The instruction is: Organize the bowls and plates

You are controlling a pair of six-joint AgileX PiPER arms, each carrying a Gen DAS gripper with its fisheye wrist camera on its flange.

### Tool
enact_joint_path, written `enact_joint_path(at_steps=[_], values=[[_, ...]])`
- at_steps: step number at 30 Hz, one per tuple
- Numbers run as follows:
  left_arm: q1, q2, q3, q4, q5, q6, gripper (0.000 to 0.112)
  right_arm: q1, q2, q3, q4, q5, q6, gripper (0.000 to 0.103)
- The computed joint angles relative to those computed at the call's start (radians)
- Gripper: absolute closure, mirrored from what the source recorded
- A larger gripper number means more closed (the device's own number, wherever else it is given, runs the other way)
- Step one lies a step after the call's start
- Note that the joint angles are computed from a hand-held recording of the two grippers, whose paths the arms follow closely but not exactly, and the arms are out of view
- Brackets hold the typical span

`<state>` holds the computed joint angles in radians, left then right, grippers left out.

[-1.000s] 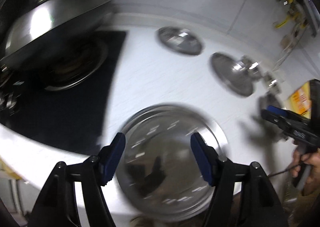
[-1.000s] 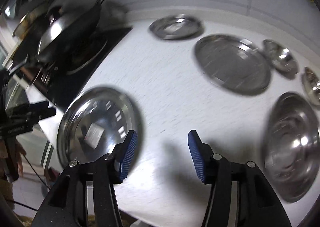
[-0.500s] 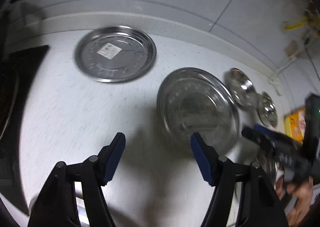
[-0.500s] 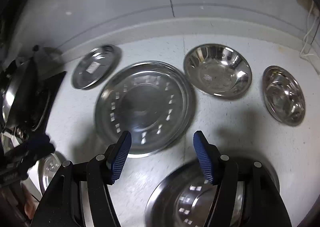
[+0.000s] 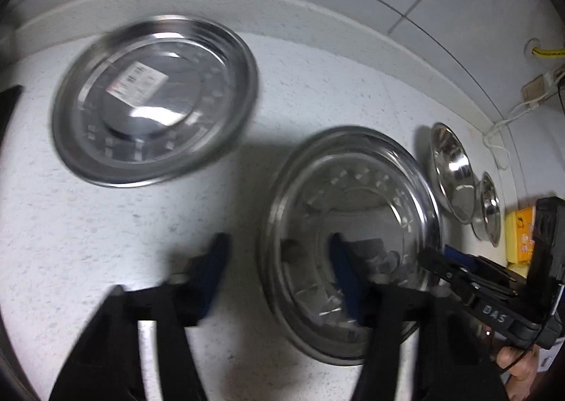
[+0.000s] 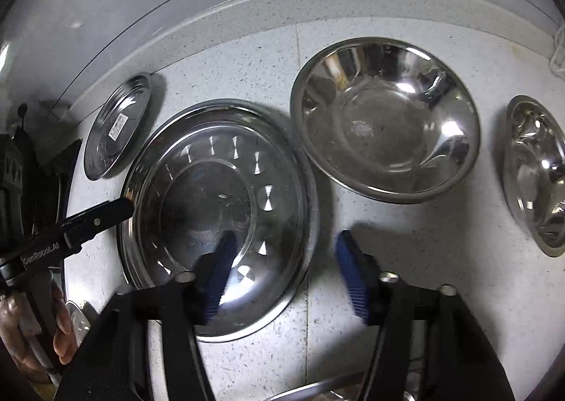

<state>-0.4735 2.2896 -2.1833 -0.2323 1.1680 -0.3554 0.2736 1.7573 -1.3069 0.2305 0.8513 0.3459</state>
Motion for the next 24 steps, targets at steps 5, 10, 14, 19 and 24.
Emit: enact_joint_path(at_steps=[5, 10, 14, 19, 24], values=[[0.016, -0.011, 0.047, -0.037, -0.048, -0.004, 0.106, -0.008, -0.009, 0.03, -0.015, -0.025, 0.003, 0.081], [0.009, -0.083, 0.151, -0.028, -0.104, -0.019, 0.106, -0.013, -0.039, 0.059, -0.068, -0.045, 0.04, 0.093], [0.003, -0.187, 0.269, -0.018, -0.174, -0.057, 0.106, 0.012, -0.077, 0.052, -0.122, -0.037, 0.074, 0.093], [-0.021, -0.337, 0.422, 0.043, -0.234, -0.139, 0.106, 0.034, -0.138, 0.053, -0.148, -0.027, 0.098, 0.093], [-0.038, -0.519, 0.582, 0.105, -0.273, -0.222, 0.106, 0.071, -0.188, 0.063, -0.156, -0.028, 0.113, 0.093]])
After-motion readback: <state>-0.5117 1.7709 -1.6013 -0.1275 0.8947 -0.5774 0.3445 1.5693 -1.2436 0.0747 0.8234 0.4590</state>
